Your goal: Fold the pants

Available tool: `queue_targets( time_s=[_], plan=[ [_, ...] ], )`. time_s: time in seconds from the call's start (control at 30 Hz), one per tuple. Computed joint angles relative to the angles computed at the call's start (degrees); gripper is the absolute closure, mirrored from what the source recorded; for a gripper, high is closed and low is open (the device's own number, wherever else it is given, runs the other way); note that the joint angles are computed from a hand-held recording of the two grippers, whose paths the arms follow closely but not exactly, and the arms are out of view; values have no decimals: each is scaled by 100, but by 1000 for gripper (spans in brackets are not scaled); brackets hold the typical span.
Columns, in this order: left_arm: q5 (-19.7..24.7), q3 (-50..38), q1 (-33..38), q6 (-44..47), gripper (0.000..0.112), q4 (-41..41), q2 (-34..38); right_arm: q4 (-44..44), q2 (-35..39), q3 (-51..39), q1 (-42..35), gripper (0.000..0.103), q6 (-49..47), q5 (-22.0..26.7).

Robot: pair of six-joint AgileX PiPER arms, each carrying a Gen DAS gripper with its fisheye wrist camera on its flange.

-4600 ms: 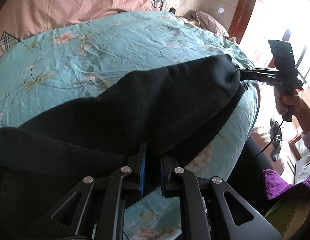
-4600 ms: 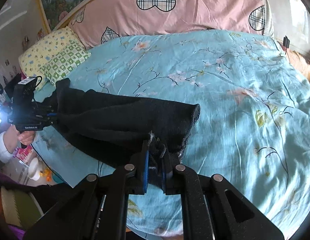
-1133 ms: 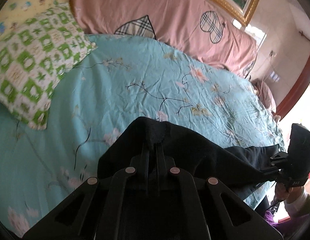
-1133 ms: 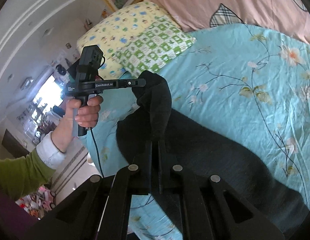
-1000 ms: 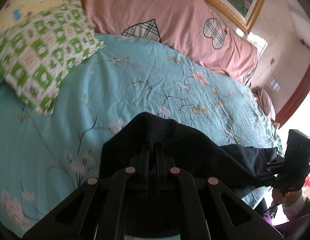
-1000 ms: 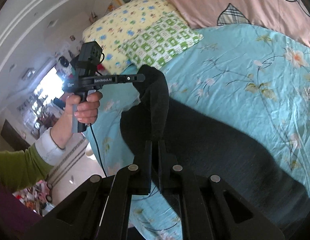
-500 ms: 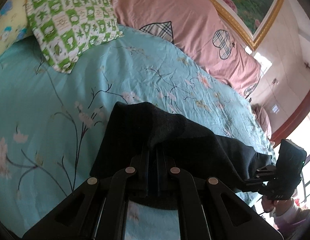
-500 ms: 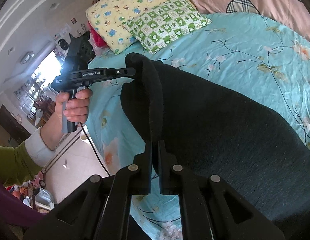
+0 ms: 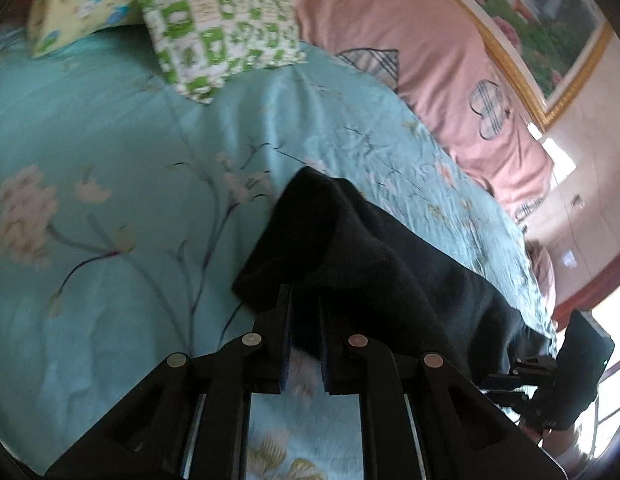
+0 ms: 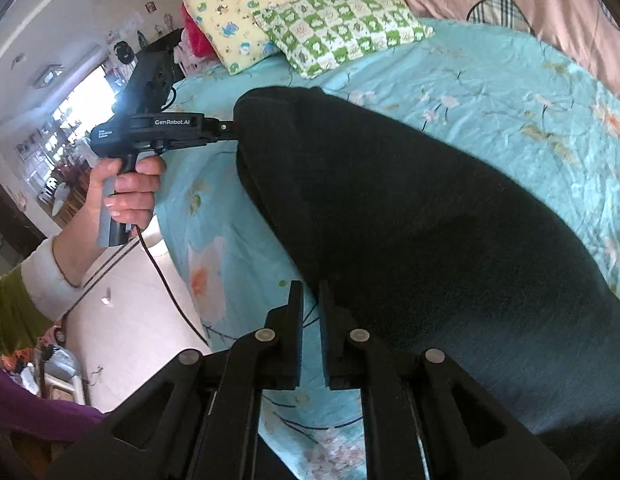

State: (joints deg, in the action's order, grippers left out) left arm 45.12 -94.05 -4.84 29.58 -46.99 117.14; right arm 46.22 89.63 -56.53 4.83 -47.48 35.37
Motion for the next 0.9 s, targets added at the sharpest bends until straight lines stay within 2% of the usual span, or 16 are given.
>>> queue_targets(
  time_s=[0.03,0.1,0.13,0.2,0.27,0.33,0.4,0.53,0.7,0.73,0.8,0.9],
  plan=[
    [-29,74,21,-33,92,8,-56,74,-10,23,-26,83,-45,4],
    [-207,298,-1,-289,79,182,-259,291,-112,121,-88,66,-210,-34],
    [-263,389,-8,-356,72,217,-344,440,-170,175,-118,65,-327,-36],
    [-394,616,-33,-450,66,190,-556,711,-260,229,-248,65,-529,62],
    [-425,762,-40,-500,52,105,-703,900,-336,255,-367,65,-632,140],
    [-497,853,-75,-684,51,115,-831,1119,-415,289,-530,65,-723,227],
    [-492,804,-160,-1051,42,245,-869,1364,-465,328,-723,65,-833,348],
    [-425,435,-381,-2035,36,790,-739,1838,-539,414,-1159,65,-1028,600],
    [-229,-120,-624,-2916,32,1336,-465,2183,-638,459,-1585,64,-1156,679],
    [-187,-241,-674,-3123,32,1527,-398,2420,-637,482,-1774,63,-1288,767],
    [-4,-578,-791,-3701,32,2106,-208,2778,-544,431,-2153,52,-1393,982],
    [107,-803,-911,-4422,32,2879,-60,2910,-263,66,-2623,51,-1134,1170]
  ],
)
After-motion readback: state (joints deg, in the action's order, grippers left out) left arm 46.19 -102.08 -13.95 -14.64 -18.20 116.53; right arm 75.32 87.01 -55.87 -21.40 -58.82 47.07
